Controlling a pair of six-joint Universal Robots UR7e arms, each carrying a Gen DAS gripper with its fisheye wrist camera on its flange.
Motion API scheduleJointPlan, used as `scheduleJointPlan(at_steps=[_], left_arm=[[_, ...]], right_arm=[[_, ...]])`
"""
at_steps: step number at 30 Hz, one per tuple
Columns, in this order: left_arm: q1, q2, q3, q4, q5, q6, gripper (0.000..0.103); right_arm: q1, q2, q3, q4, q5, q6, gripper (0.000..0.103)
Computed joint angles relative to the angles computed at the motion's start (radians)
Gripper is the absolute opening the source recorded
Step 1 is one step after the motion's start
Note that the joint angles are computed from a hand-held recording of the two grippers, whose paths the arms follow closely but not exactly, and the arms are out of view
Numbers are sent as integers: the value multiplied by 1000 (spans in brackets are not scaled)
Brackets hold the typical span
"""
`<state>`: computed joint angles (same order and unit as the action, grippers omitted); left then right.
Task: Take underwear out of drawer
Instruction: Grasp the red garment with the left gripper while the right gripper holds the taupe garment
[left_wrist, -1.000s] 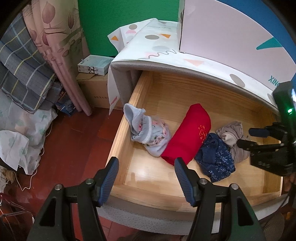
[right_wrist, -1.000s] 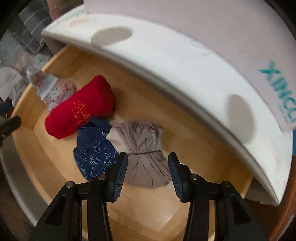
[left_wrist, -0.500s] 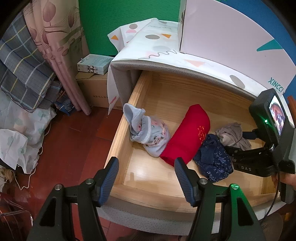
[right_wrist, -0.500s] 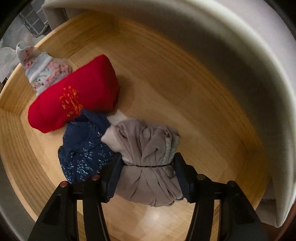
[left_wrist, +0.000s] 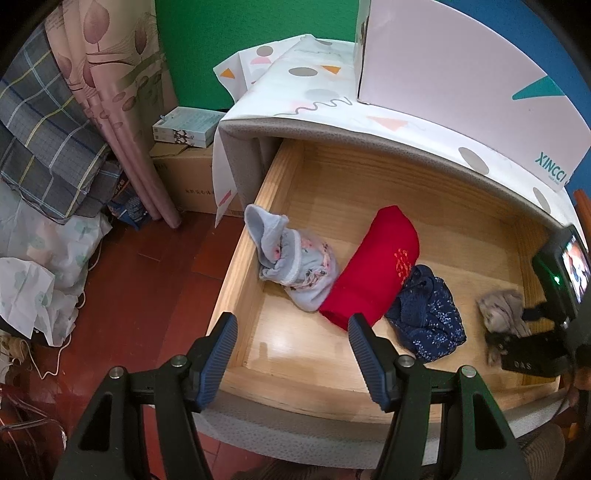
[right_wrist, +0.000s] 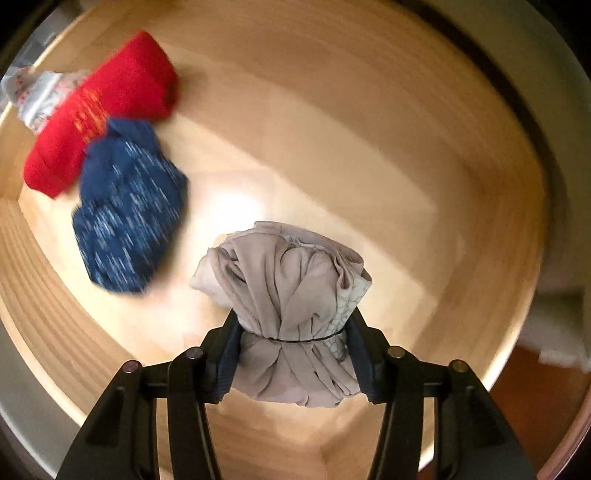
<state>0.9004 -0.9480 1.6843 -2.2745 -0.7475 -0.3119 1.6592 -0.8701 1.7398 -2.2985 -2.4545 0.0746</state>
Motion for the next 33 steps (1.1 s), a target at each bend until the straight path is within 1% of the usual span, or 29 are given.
scheduleJointPlan(at_steps=[3, 5, 8, 9, 12, 13, 14, 15, 17, 18, 22, 25, 27, 31, 33], left_arm=[[0, 3, -2, 3, 0, 0, 64], [-1, 3, 1, -2, 5, 3, 64], [1, 3, 3, -2, 6, 1, 64], [3, 3, -1, 6, 0, 0, 64], [9, 4, -13, 36, -12, -15, 64], [12, 3, -16, 42, -19, -18, 64], [14, 3, -19, 47, -26, -19, 64], [18, 3, -25, 60, -39, -21, 64], [26, 6, -41, 96, -65, -28, 64], [32, 8, -51, 112, -83, -26, 64], [51, 13, -87, 159, -148, -14, 64], [59, 22, -120, 206, -141, -39, 64], [71, 36, -163, 247, -157, -53, 64], [88, 50, -223, 258, -183, -76, 64], [91, 61, -250, 263, -195, -78, 64]], right_arm=[[-14, -27, 10, 85, 19, 129, 49], [-19, -37, 16, 125, 25, 200, 49], [-19, -44, 30, 162, 16, 262, 48], [-18, -38, 26, 160, 13, 275, 48], [-19, -36, 16, 174, 19, 348, 48], [-20, -5, -31, 183, 18, 347, 48], [-19, 9, -54, 194, 12, 364, 48], [-32, 3, -47, 176, 4, 351, 48], [-35, 5, -40, 145, -8, 335, 48], [-17, 17, -22, 129, -6, 366, 48], [-7, -1, 25, 79, -4, 369, 47], [-5, -19, 50, 56, -1, 366, 47], [0, -28, 55, 56, 3, 367, 47], [-13, -43, 75, 8, 13, 327, 47], [-1, -56, 60, 51, 15, 346, 47]])
